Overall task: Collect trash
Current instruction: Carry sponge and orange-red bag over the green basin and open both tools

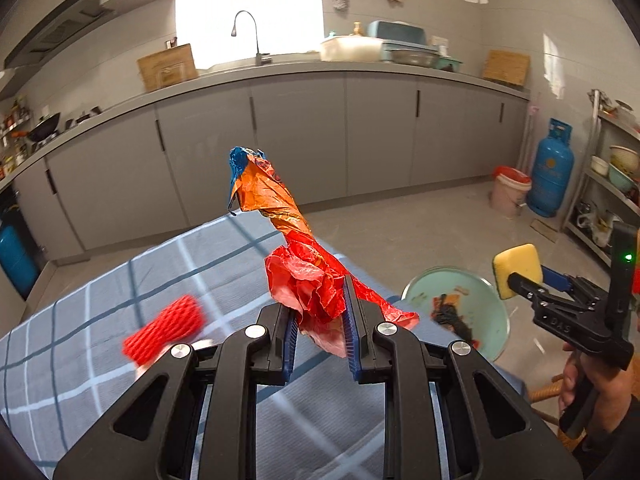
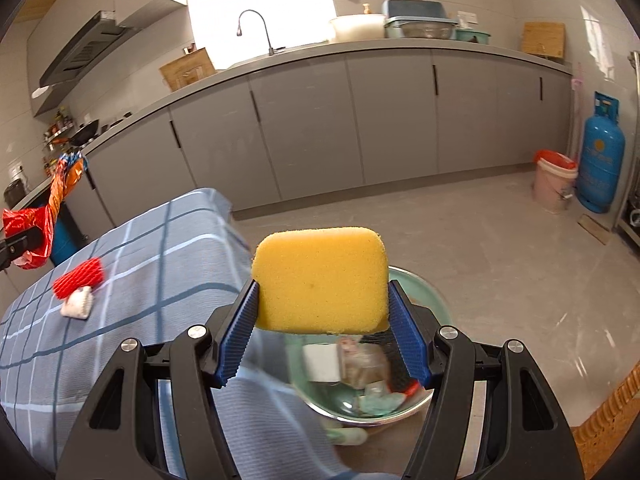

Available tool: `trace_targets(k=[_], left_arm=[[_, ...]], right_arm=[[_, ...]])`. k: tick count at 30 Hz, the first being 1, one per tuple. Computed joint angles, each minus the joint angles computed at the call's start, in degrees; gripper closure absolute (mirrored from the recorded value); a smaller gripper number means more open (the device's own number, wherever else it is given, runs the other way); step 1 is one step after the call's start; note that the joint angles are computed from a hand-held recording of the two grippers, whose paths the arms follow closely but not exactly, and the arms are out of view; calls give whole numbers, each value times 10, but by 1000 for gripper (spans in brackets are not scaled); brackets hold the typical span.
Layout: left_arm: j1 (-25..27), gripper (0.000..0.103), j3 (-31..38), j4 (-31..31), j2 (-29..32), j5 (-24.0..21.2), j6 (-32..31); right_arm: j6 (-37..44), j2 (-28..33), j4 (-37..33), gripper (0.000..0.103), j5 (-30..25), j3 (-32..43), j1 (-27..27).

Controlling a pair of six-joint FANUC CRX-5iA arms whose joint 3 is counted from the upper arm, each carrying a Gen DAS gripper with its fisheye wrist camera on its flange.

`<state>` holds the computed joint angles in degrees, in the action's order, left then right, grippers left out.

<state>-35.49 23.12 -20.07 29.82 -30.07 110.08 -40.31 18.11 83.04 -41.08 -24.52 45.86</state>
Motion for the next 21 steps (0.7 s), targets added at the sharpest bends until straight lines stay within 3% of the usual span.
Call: trace_targets(k=[9, 15, 21], left_arm=[[-15, 82, 57, 128, 69, 23, -133], [-24, 82, 111, 210, 128, 6, -208], [-36, 82, 174, 224, 177, -25, -233]], right_arm=[[-13, -9, -8, 38, 3, -25, -19], [-19, -4, -2, 38, 24, -29, -38], [-26, 4, 7, 38, 51, -32, -59]])
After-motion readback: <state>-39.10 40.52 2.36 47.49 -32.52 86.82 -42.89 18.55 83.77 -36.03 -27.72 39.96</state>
